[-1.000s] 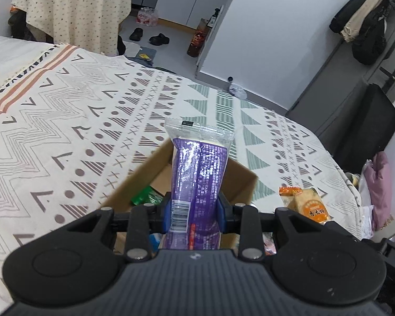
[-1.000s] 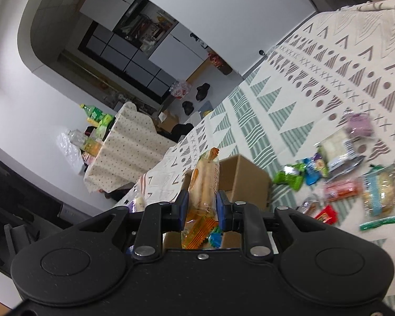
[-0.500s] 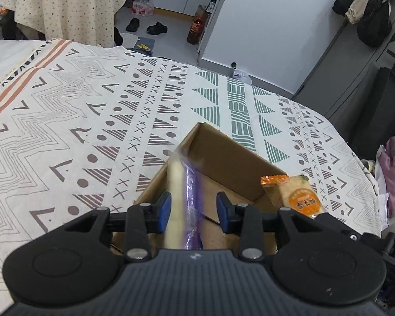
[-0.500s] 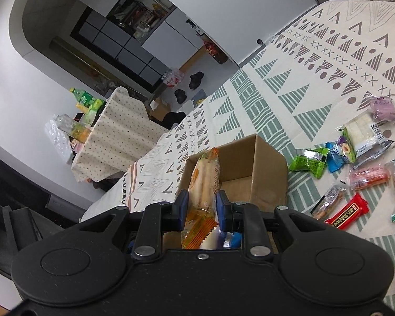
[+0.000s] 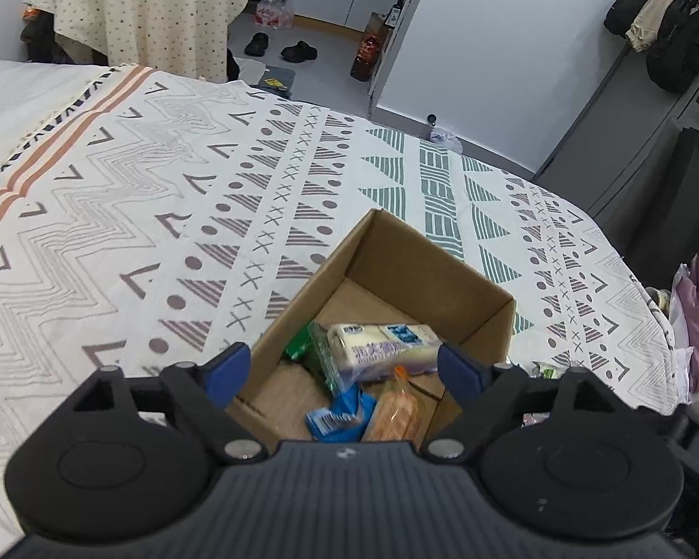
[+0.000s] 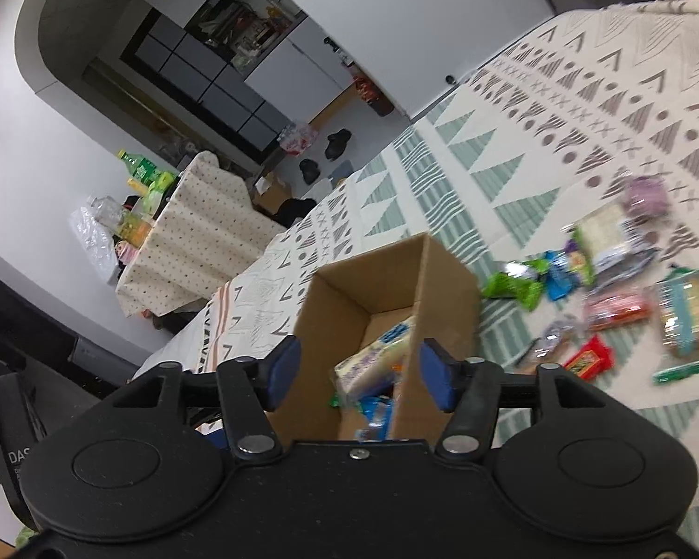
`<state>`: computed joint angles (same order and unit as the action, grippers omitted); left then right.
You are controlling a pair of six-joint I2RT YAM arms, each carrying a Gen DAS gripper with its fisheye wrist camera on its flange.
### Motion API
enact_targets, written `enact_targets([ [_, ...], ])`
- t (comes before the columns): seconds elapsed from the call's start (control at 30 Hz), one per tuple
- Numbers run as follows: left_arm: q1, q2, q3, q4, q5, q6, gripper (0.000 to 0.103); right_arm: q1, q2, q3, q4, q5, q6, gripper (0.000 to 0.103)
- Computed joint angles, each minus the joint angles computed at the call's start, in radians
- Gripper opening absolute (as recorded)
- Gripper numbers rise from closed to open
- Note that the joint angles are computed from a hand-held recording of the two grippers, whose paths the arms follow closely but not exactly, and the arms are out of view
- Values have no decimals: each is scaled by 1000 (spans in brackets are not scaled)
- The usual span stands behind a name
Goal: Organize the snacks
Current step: 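Carry the purple bar into the box with the left gripper while the right gripper drops the cake in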
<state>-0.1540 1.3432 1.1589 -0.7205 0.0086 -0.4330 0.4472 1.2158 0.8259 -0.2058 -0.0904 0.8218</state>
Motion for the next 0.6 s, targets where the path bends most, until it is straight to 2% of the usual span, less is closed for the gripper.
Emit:
enact_targets([
  [0.13,-44,-39,-16,-17,-30,-34,94,-36,-79,-27,-53,-3,-29,68],
  [0.5,-190,-101,1,-110,-120,-141,101,-113,-247,-54,-211,-32,-126,86],
  [0.57,-217,-109,6,-128,-135,-166,102,-128,-278,-58,-235,-29,-142,97],
  [0.6,-227,-111,10,-137,-140,-178,102,-134,-294,-57,-248,-22,-150,98],
])
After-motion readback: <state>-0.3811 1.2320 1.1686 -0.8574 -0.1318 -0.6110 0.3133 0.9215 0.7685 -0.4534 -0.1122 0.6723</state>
